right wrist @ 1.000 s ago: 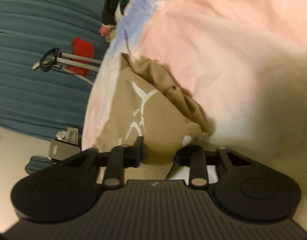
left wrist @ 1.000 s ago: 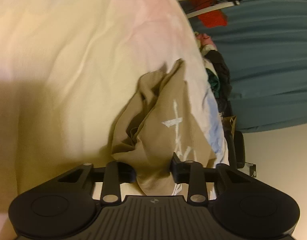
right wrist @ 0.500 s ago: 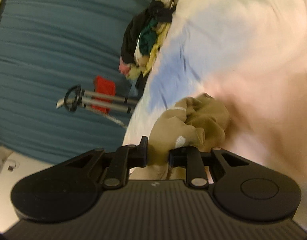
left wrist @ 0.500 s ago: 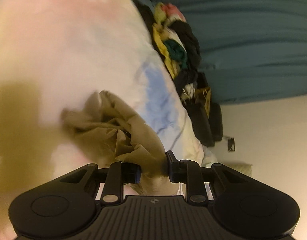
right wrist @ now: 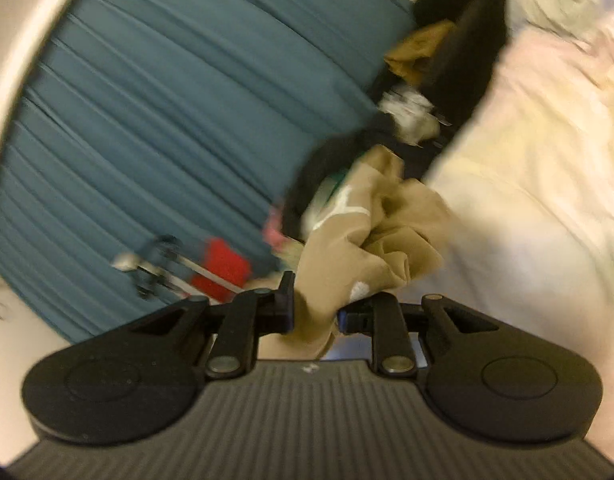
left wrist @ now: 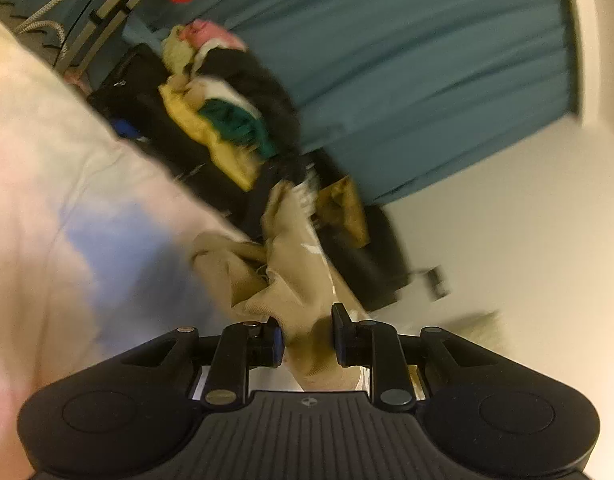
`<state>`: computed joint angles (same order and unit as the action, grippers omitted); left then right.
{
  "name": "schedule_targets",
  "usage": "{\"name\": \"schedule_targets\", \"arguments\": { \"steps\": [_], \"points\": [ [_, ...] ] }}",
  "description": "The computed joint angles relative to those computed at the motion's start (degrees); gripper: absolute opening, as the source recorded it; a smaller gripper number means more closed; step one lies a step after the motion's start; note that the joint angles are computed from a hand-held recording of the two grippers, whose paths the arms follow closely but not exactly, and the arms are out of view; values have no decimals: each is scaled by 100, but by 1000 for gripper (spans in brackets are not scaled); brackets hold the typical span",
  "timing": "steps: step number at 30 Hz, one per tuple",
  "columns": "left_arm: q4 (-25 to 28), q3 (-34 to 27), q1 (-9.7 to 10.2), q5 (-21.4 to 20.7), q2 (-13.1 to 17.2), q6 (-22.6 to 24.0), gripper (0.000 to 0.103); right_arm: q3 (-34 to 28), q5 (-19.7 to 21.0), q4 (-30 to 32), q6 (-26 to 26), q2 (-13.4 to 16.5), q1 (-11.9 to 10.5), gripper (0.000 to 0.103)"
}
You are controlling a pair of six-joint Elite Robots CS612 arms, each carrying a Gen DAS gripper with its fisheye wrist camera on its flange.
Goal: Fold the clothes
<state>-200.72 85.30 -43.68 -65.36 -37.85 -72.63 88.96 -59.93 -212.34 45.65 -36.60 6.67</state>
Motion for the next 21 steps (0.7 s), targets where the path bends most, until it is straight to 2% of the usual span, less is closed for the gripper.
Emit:
{"name": "schedule_targets", "arguments": {
  "steps": [3, 5, 6, 8, 9, 11, 12, 15, 18, 19, 21],
  "points": [
    [573, 142, 12, -317, 159, 32, 24, 88, 47, 586, -282, 289, -11, 23],
    [752, 276, -7, -535, 307, -121, 23, 229, 127, 979, -464, 439, -20, 23],
    [606, 326, -30, -528, 382, -86, 23, 296, 147, 1076, -527, 529, -18, 23],
    [317, 413, -76, -515, 539, -16, 26, 383, 377, 730, -346, 704, -79, 23],
    [151, 446, -87, -463, 570, 87, 27, 393, 419, 769, -369, 677, -95, 23],
    [271, 491, -137, -334, 487, 220, 32, 415, 500, 924, -447, 602, -126, 25],
    [333, 512, -161, -270, 446, 286, 33, 475, 405, 1076, -509, 490, -112, 25],
    [1058, 584, -244, -143, 129, 576, 35, 663, 32, 1648, -843, 110, -56, 25],
    [1692, 642, -344, 12, -203, 905, 50, 973, -417, 1919, -1215, -308, 35, 25],
    [1763, 637, -344, 94, -285, 1059, 55, 1083, -535, 1944, -1307, -443, 60, 25],
    [1851, 947, -515, 430, -645, 1263, 63, 1342, -663, 1796, -1494, -676, 96, 25]
  ]
}}
